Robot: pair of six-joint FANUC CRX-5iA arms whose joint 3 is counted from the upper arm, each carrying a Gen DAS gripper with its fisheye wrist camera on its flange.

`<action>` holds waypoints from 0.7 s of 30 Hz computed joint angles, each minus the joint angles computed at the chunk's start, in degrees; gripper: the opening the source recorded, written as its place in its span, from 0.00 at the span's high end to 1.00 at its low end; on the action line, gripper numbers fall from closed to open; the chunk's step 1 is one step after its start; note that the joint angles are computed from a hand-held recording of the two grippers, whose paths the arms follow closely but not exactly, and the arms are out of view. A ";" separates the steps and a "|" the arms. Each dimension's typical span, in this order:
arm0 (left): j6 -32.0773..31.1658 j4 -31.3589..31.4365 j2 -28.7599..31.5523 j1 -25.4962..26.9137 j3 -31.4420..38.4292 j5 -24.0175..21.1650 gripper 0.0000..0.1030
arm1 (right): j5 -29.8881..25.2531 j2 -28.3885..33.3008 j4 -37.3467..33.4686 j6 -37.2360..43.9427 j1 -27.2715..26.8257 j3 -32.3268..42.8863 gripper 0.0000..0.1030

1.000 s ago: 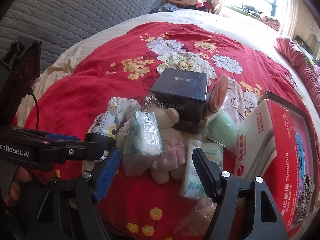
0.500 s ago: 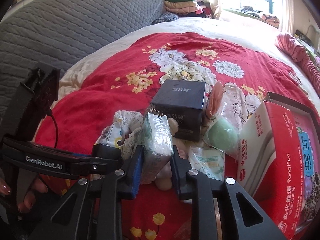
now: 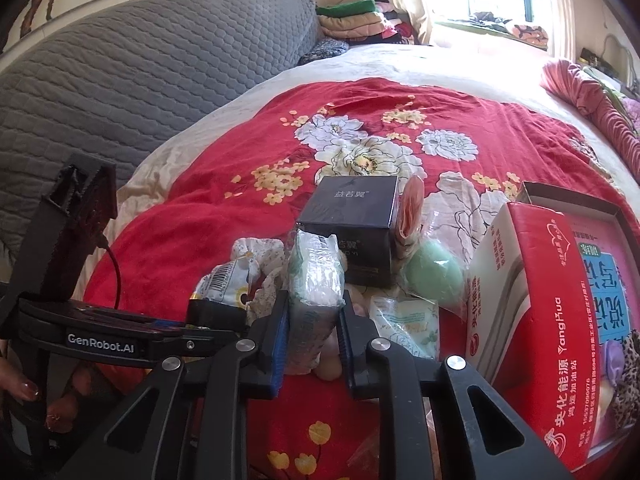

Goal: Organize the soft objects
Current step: 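Carry the snack packet and tissue pack over the pink box tray with both tools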

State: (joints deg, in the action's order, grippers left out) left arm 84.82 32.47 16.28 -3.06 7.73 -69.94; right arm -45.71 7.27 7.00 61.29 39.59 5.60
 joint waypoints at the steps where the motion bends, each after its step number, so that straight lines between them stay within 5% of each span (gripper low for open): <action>1: -0.10 -0.29 -0.27 -0.04 0.30 -0.15 0.61 | 0.23 -0.23 0.10 -0.02 0.05 -0.19 0.79; 21: -1.10 -4.39 -2.59 -3.14 6.61 -0.13 0.61 | 2.56 -7.14 8.96 -8.82 0.66 -5.70 0.79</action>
